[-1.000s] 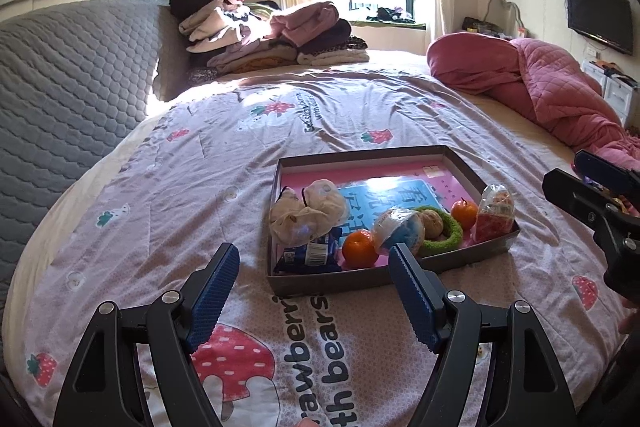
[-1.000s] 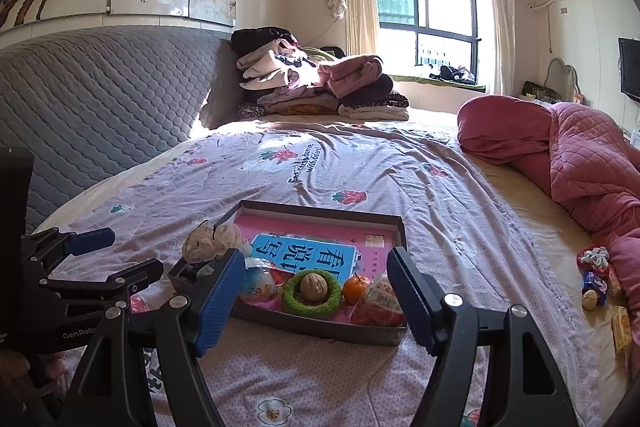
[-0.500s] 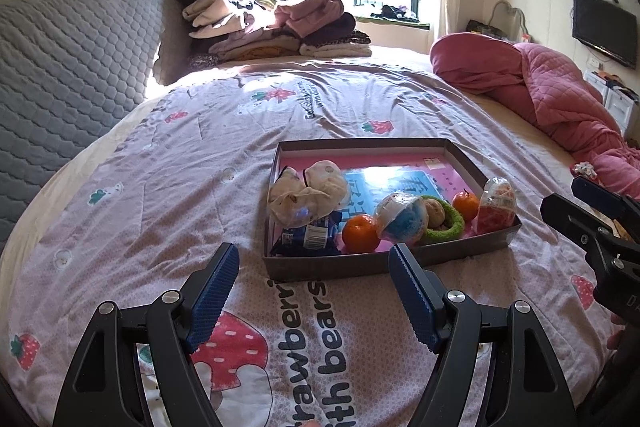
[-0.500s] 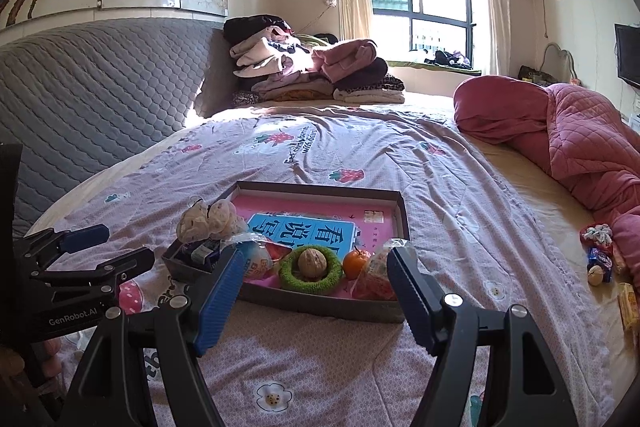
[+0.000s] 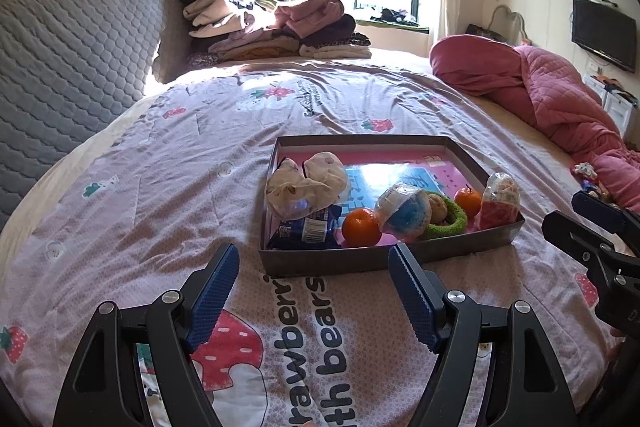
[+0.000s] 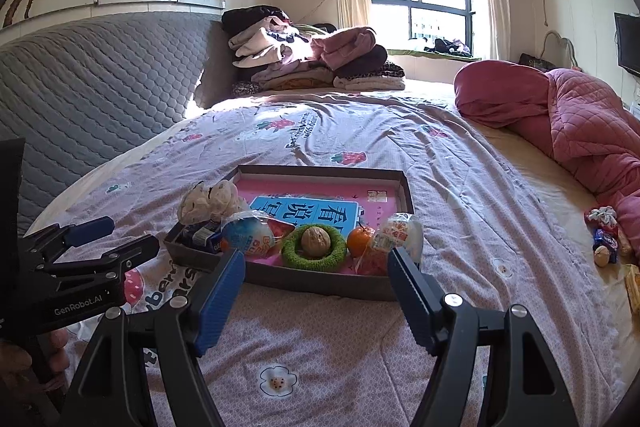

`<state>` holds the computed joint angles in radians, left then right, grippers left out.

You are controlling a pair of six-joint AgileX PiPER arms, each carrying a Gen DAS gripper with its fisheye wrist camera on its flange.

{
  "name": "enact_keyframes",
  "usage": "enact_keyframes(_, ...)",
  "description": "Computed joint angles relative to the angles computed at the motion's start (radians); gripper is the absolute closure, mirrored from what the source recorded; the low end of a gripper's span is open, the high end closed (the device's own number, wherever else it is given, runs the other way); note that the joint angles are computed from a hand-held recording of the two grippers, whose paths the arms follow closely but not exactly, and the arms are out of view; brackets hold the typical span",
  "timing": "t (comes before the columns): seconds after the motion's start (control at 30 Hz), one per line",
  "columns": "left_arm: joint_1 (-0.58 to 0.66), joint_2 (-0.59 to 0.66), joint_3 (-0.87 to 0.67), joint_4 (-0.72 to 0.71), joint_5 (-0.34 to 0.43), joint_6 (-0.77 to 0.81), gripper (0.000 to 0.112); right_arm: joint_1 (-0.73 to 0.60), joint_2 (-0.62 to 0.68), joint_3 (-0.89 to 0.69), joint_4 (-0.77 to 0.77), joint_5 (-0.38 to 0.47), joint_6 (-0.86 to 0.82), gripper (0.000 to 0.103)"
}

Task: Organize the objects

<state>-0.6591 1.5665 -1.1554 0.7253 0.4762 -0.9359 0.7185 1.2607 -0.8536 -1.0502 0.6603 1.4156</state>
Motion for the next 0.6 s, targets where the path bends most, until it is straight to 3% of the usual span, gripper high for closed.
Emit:
enact_keyframes(0.27, 0.0, 0.021, 0.003, 0.02, 0.007, -0.019, 0.034, -0.006, 0.019, 0.034, -0.026, -0.024, 0.037, 0.03)
enact_keyframes(0.6, 0.03, 0.018, 0.048, -0.057, -0.073, 0.016, 0.034, -0.02, 0.031, 0.083, -0.058, -0.041, 0.1, 0.03)
